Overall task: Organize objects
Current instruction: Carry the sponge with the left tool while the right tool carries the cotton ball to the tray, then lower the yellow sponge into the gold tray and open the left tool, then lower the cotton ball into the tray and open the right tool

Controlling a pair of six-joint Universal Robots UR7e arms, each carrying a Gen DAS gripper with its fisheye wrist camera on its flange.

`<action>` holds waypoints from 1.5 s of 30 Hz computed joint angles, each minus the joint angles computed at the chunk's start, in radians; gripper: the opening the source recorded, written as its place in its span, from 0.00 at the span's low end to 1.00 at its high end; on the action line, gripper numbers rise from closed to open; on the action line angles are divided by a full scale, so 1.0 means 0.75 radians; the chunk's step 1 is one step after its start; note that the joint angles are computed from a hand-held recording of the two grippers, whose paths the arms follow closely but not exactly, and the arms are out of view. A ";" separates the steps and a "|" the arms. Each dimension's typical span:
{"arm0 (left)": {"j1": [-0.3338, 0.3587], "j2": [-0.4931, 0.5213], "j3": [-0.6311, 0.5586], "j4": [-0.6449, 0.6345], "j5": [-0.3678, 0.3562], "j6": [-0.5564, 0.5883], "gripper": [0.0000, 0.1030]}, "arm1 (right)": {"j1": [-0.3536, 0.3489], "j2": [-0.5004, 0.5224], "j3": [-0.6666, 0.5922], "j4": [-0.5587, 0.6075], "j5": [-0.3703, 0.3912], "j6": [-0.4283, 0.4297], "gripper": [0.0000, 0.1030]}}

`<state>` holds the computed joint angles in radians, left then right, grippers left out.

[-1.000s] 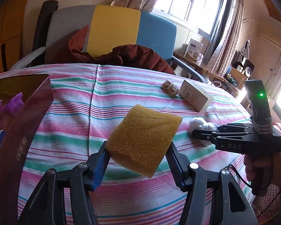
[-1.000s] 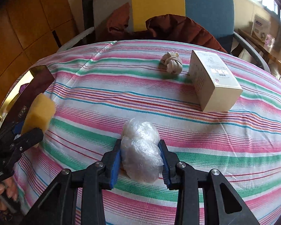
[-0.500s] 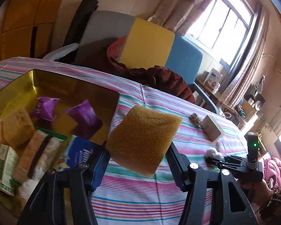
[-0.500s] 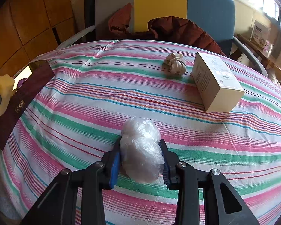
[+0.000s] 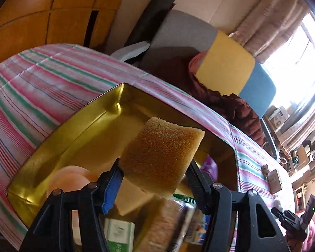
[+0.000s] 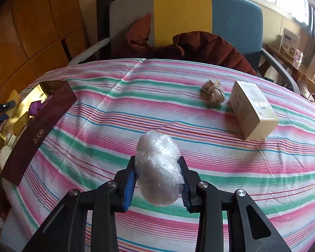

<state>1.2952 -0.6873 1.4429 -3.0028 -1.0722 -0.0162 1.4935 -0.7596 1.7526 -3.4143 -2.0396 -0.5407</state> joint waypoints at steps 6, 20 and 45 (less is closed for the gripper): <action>0.057 0.026 -0.155 0.202 0.033 -0.081 0.59 | 0.070 0.047 -0.012 0.013 0.064 0.023 0.36; 0.050 -0.039 0.025 -0.043 0.140 -0.117 0.79 | 0.147 0.116 -0.045 0.092 0.139 0.060 0.36; -0.056 -0.134 0.464 -0.579 0.045 -0.069 0.79 | 0.298 0.410 -0.554 0.549 0.163 0.043 0.36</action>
